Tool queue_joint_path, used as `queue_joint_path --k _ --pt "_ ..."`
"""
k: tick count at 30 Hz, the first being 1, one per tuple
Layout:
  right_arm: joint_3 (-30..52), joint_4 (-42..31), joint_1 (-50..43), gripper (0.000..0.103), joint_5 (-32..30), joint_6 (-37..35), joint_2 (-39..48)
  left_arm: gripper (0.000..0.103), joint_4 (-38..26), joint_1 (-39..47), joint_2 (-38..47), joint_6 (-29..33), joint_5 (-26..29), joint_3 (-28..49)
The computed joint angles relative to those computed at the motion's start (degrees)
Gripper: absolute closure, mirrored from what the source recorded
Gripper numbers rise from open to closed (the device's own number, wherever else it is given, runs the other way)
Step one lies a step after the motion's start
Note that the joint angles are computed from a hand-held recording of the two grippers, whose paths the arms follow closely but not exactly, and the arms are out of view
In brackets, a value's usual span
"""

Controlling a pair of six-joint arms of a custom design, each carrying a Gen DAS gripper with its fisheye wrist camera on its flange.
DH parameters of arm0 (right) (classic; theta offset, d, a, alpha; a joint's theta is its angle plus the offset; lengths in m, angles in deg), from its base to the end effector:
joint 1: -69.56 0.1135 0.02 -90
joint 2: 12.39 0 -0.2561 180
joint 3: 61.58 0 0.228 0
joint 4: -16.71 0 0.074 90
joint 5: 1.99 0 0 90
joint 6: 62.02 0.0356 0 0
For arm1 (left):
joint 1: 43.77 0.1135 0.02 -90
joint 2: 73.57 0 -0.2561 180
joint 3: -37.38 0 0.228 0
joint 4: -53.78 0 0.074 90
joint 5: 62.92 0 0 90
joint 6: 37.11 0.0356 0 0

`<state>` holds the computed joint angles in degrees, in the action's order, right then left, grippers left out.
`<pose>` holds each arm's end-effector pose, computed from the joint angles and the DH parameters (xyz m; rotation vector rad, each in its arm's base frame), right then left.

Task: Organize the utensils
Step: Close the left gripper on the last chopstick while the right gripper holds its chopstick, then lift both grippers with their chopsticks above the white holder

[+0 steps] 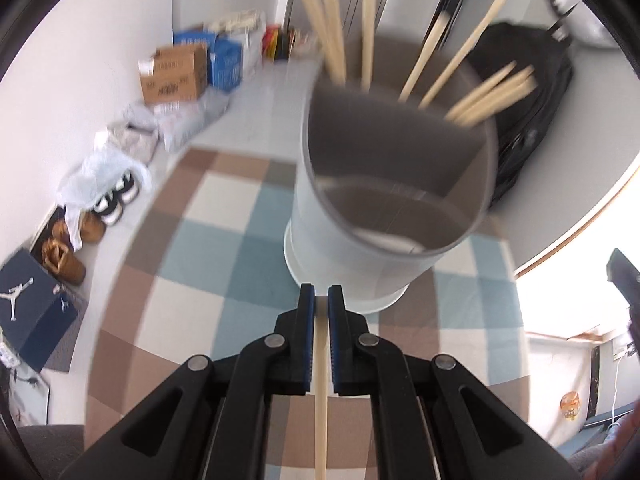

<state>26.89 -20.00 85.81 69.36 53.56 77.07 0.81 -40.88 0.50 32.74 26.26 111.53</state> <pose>0.3144 0.1035 0.2998 0.0022 2.2971 0.7525 0.2435 0.0128 0.2727 -0.5046 2.4455 -0.1081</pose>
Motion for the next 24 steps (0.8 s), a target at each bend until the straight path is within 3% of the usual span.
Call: queue_joint_path --k 7,14,18,24 --pt "-4.57 6.51 2.07 0.098 1.12 0.33 -4.68 0.101 1.29 -3.92 -8.68 -0.19 -2.61 1.50" --pt "-5.87 11.30 6.55 0.098 3.39 -1.15 -7.75 0.101 4.44 -0.92 -11.58 0.49 1.64 2.10" --pt "-3.19 11.52 9.66 0.098 5.38 -2.22 -7.66 0.101 5.27 -0.09 -11.89 1.49 2.16 4.61" --pt "7.43 8.15 11.55 0.097 6.35 -2.04 -3.22 0.101 6.67 3.30 -7.08 3.25 4.93 13.94"
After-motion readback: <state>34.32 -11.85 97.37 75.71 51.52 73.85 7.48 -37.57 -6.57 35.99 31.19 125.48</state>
